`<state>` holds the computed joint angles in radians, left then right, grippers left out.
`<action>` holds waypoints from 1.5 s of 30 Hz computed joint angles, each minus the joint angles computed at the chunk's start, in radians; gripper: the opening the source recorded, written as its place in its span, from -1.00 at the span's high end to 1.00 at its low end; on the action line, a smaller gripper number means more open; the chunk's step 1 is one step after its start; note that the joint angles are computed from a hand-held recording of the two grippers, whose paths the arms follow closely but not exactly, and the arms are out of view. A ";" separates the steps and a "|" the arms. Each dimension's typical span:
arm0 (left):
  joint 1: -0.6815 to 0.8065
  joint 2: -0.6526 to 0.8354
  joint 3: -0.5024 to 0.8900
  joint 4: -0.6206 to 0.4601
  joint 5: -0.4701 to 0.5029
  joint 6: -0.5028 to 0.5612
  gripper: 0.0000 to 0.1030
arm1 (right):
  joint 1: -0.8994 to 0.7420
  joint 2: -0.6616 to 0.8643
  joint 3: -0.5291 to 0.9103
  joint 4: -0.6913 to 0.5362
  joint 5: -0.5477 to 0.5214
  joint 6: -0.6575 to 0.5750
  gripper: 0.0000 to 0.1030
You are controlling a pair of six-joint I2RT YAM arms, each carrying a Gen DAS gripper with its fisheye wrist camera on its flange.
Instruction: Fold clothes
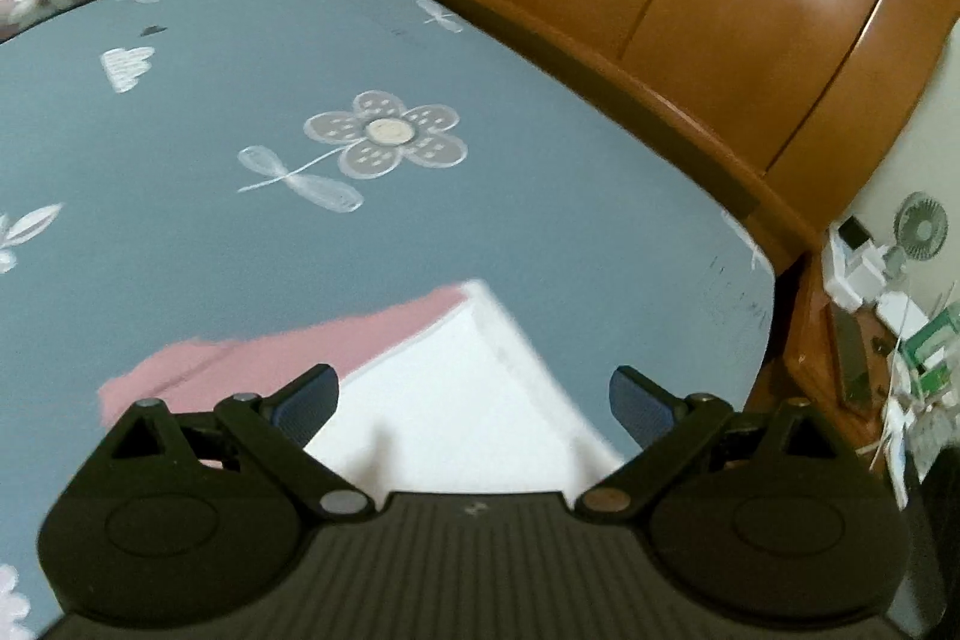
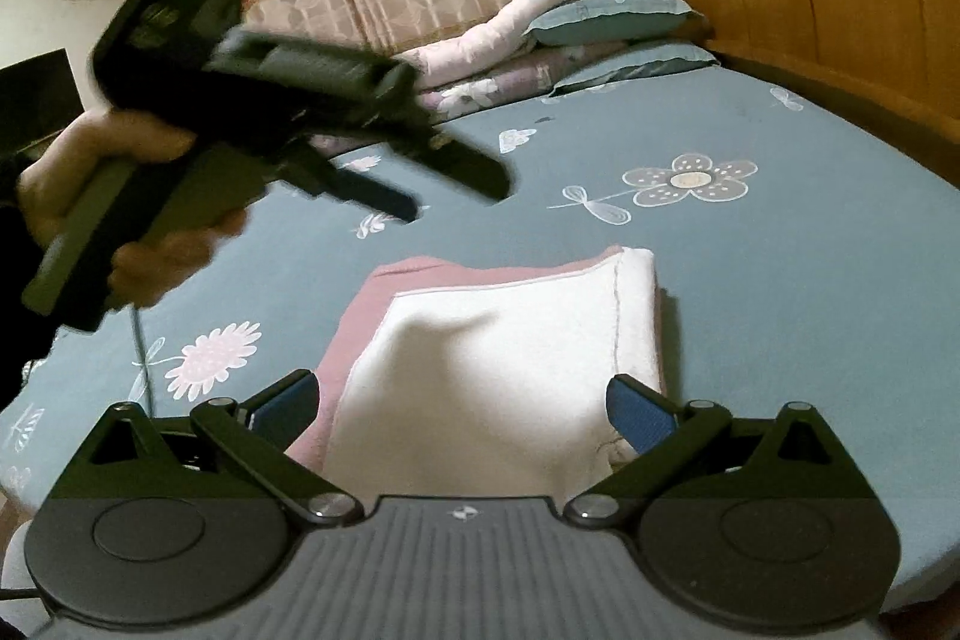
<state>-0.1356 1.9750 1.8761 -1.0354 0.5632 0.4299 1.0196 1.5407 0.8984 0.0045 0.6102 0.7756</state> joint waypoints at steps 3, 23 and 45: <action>0.034 -0.056 -0.109 0.038 -0.011 0.022 -0.87 | 0.014 0.008 0.019 -0.024 0.009 0.013 -1.00; 0.189 -0.230 -0.528 0.307 0.112 -0.021 -0.90 | -0.006 -0.033 -0.019 -0.116 -0.020 0.100 -1.00; 0.311 0.124 -0.366 0.323 0.329 -0.313 -0.91 | -0.656 0.312 0.006 0.343 -1.015 0.153 -1.00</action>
